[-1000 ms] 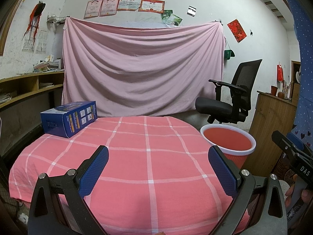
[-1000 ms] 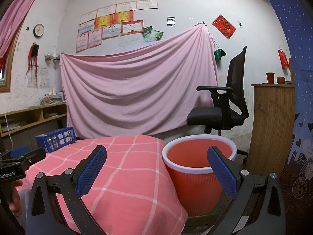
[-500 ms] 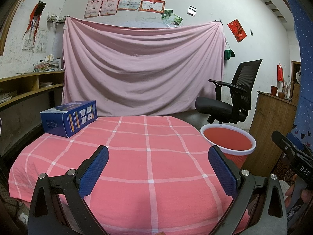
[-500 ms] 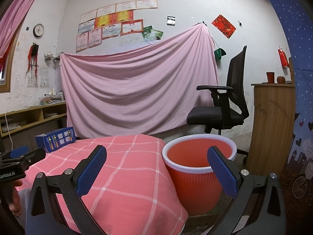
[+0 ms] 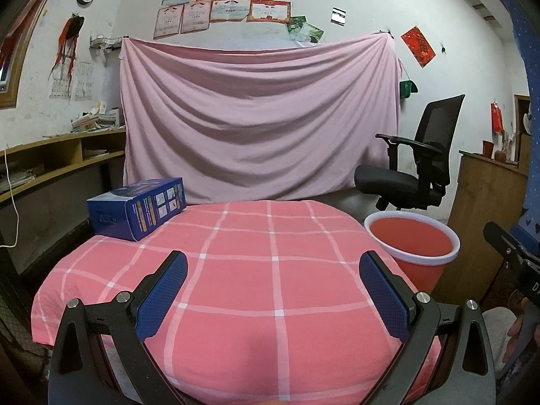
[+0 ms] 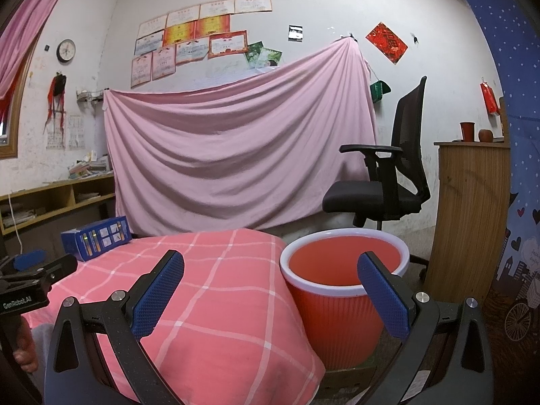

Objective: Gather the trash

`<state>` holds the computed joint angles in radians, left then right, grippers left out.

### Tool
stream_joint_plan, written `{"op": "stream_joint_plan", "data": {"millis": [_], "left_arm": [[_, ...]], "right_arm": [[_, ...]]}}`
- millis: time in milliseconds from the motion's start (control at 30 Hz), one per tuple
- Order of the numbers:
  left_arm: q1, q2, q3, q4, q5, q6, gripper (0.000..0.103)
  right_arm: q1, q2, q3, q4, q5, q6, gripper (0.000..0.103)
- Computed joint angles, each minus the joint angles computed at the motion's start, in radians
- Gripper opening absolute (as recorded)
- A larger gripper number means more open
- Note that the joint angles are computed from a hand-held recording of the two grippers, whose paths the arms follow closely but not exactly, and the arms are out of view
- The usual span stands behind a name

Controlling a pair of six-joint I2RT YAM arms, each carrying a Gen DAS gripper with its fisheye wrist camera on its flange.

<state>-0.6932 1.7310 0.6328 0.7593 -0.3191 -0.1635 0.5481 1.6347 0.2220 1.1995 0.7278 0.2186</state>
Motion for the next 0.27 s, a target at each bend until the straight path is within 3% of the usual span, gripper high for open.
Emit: {"op": "stream_joint_plan", "data": {"millis": [267], "left_arm": [[0.004,-0.002,-0.002,0.006,-0.002,0.001,0.100]], "right_arm": [[0.003,-0.009,-0.001,-0.018,0.001,0.003,0.103]]}}
